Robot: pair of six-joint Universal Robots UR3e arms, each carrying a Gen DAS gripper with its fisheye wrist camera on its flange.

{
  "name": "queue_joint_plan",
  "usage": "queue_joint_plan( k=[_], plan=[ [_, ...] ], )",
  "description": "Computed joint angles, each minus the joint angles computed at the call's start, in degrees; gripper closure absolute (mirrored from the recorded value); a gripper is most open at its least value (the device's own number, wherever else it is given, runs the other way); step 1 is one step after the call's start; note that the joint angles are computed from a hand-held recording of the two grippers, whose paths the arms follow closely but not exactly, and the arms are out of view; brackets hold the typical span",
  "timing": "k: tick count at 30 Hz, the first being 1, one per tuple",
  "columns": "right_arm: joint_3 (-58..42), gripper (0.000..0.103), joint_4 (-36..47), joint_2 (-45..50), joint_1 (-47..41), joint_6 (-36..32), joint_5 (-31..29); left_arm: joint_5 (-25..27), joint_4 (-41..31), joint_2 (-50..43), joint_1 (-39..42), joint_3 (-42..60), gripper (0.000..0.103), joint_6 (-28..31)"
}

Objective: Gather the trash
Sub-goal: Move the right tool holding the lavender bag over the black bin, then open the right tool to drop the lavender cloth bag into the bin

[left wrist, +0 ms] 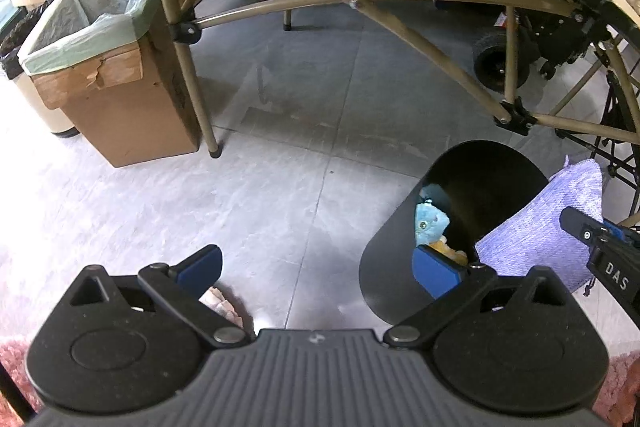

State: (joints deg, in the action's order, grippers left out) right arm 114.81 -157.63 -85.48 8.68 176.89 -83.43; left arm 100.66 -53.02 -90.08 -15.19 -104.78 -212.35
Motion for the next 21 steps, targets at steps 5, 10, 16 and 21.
queue_joint_plan(
  k=[5,10,16,21],
  plan=[
    [-3.53,0.090,2.97,4.02,1.57,1.42,-1.54,-0.46,0.10,0.90,1.81,-2.05,0.000,1.10],
    [-6.46,0.090,5.40,7.36,2.84,2.44,-3.07,-1.43,0.31,2.29,3.60,-4.14,0.000,2.06],
    [-9.12,0.090,7.46,10.36,3.94,3.16,-5.05,-2.38,0.72,3.48,3.96,-5.02,0.000,2.68],
    [-10.28,0.089,9.31,11.45,4.48,3.55,-6.25,-2.63,0.49,3.35,3.94,-4.97,0.000,2.77]
  ],
)
